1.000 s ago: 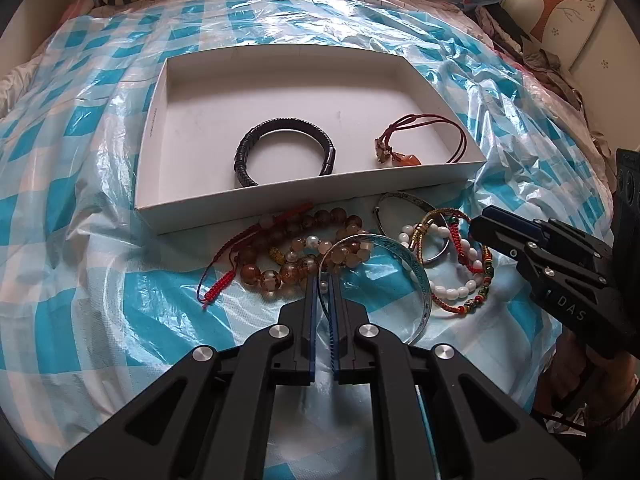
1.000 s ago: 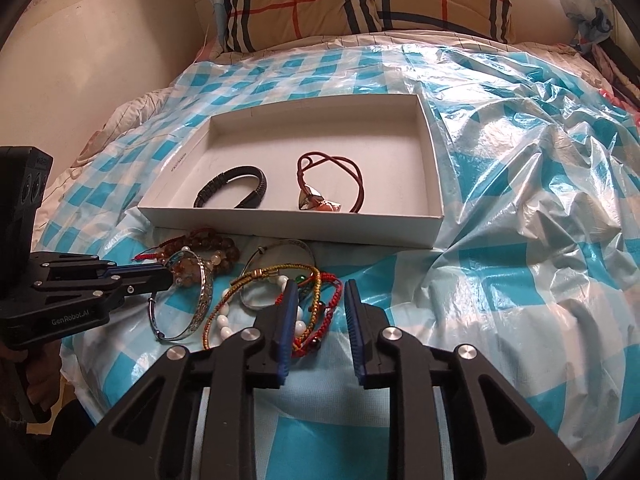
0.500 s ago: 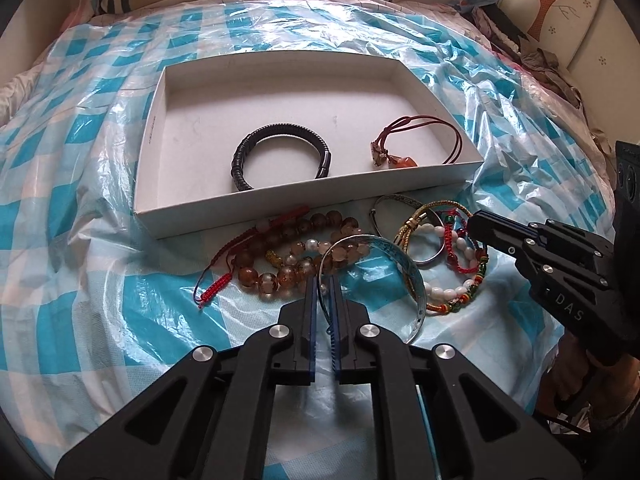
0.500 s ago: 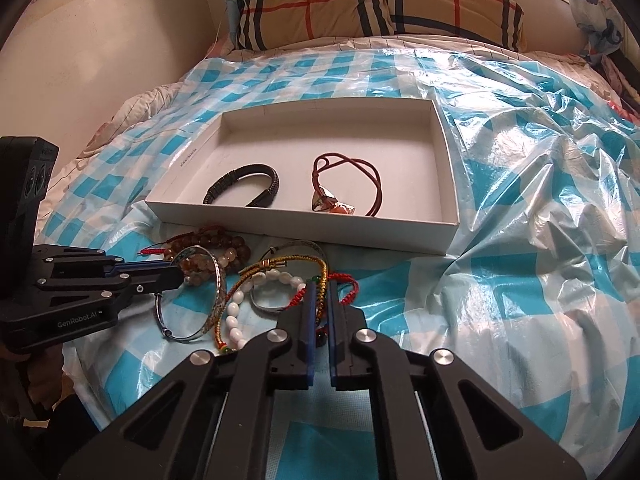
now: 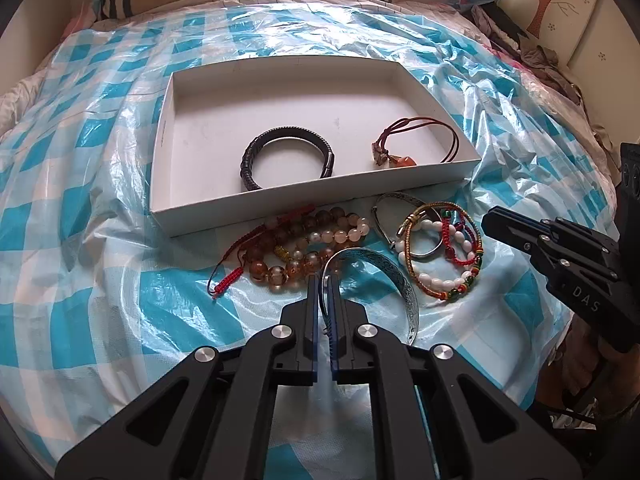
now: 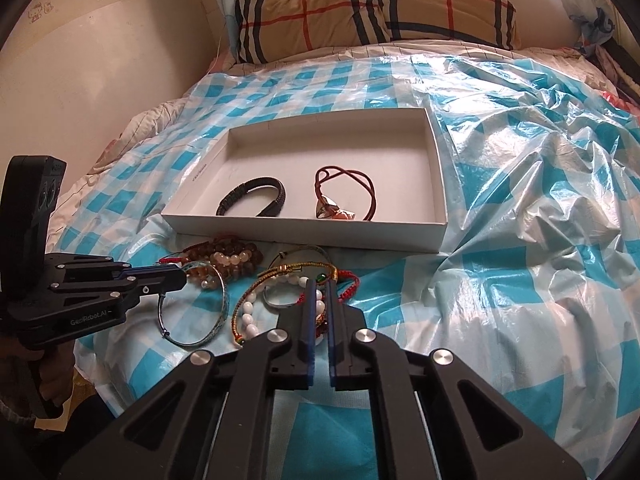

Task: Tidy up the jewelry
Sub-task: 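Grasp the silver bangle with the left tool while the right tool grasps a gold cord bracelet, then carry both bracelets into the white box and open both tools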

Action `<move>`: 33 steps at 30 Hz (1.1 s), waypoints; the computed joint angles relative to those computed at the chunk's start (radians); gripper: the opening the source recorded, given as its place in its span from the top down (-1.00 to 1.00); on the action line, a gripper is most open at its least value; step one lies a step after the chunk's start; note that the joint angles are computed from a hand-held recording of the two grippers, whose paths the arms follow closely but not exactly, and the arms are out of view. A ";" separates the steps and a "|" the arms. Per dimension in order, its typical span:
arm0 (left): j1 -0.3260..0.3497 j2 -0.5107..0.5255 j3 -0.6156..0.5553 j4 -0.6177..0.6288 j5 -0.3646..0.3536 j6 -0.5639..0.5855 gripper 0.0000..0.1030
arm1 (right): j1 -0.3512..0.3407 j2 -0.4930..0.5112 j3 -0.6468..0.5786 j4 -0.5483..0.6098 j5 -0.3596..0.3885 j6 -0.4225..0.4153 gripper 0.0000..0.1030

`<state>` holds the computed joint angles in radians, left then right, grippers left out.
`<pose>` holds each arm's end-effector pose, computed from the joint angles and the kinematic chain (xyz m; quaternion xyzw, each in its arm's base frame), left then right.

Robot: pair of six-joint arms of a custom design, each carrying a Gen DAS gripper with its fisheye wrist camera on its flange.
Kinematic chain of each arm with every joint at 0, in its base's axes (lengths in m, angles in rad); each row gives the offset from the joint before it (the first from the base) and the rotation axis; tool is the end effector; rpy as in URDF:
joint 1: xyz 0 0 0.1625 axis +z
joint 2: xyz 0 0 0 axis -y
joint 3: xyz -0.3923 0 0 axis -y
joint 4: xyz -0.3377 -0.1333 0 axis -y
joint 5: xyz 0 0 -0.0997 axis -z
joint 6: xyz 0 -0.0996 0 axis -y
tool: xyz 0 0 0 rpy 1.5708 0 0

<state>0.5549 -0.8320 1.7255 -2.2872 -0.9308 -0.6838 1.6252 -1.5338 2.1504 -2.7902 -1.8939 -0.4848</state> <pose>-0.3743 -0.4588 0.0932 0.1837 0.9279 -0.1800 0.2699 0.1247 -0.4195 0.3380 0.2050 -0.9212 0.2534 0.2126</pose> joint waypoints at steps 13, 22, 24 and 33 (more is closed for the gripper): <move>0.012 0.021 0.000 0.018 -0.010 0.003 0.85 | -0.007 0.068 -0.012 -0.016 -0.032 -0.035 0.81; -0.012 -0.003 0.022 -0.043 -0.020 0.039 0.96 | 0.013 -0.001 0.023 -0.083 -0.011 -0.034 0.92; -0.015 -0.012 0.024 -0.055 -0.023 0.041 0.95 | 0.017 -0.012 0.022 -0.089 -0.005 -0.029 0.92; -0.026 -0.018 0.011 -0.099 0.002 0.069 0.95 | 0.021 -0.023 0.011 -0.121 0.021 -0.032 0.92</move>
<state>0.5287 -0.8499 1.7362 -2.3857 -0.9293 -0.6146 1.6462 -1.5563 2.1613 -2.9108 -1.8724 -0.5166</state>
